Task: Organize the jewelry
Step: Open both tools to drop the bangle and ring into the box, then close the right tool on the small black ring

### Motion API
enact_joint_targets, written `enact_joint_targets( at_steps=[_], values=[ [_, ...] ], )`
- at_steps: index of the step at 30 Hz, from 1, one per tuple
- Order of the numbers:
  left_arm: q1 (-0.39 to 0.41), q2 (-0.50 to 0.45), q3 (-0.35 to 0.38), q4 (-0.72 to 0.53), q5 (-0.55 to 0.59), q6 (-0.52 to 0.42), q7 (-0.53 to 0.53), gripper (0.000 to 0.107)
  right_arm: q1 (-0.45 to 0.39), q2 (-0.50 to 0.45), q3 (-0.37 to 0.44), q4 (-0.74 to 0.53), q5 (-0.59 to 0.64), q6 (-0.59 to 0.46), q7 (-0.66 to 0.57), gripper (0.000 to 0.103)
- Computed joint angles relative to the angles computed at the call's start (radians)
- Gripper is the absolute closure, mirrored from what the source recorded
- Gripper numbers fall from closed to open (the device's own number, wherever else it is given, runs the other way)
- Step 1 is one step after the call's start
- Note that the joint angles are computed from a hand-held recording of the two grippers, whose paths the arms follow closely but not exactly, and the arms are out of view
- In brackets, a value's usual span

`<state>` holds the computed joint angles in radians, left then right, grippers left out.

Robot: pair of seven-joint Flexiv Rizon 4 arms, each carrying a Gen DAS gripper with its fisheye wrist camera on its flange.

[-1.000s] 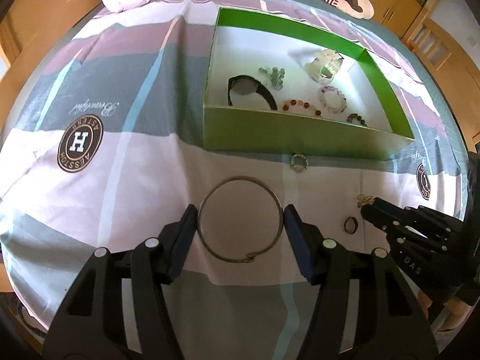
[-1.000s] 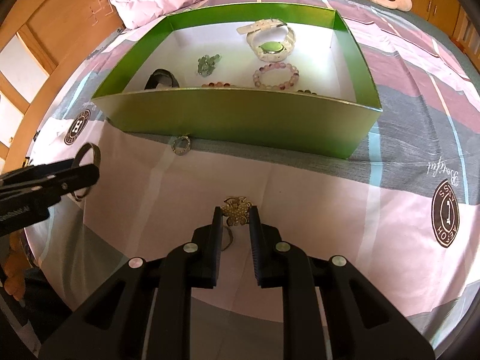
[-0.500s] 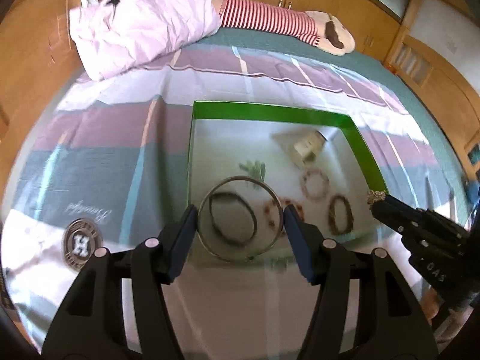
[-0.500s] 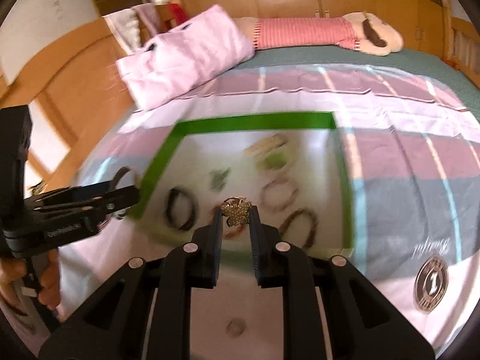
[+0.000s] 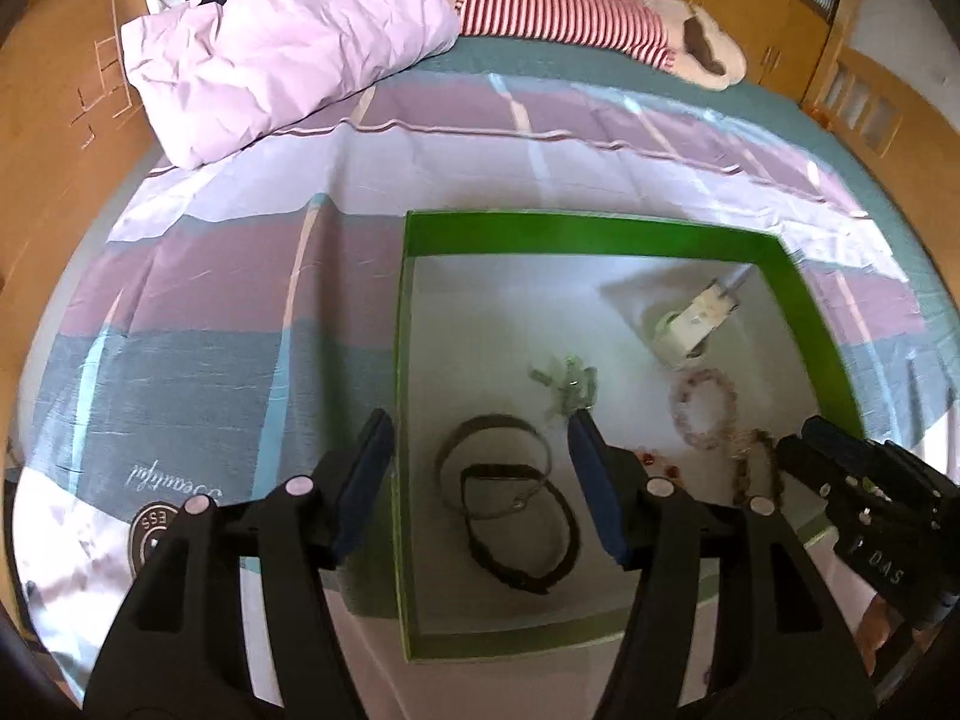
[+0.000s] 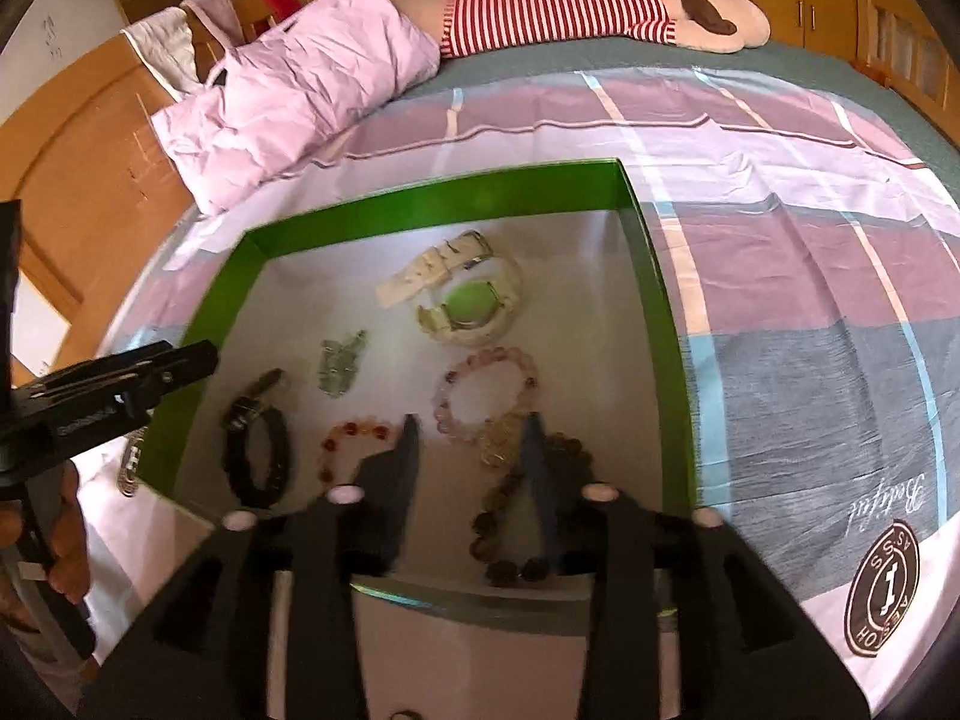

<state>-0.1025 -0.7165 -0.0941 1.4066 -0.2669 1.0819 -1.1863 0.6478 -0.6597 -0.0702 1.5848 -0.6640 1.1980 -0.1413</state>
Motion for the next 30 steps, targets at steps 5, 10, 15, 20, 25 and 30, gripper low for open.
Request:
enact_joint_targets(
  at_steps=[5,10,15,20,25,30],
  values=[
    [0.02,0.11,-0.014,0.161,-0.041,0.081,-0.022,0.041,0.021,0.063,-0.009,0.068,-0.027,0.077,0.044,0.053],
    [0.055,0.287,-0.063,0.448,-0.114,0.152,0.047,0.03,0.04,0.141,0.045,0.16,-0.057,0.093,0.01,0.05],
    [-0.049,0.315,0.066,0.516,0.065,0.141,-0.013,0.027,0.024,0.088,0.194,0.1,0.074,-0.136,-0.201,0.05],
    [-0.035,0.297,0.049,0.49,0.068,0.102,-0.045,0.025,0.059,0.045,0.203,0.061,0.135,-0.23,-0.266,0.063],
    [-0.04,0.3,0.05,0.487,0.096,0.105,-0.041,0.021,0.075,0.018,0.198,0.014,0.158,-0.305,-0.313,0.093],
    [-0.041,0.295,0.047,0.482,0.096,0.101,-0.044,0.021,0.084,0.026,0.18,0.03,0.15,-0.287,-0.289,0.103]
  ],
)
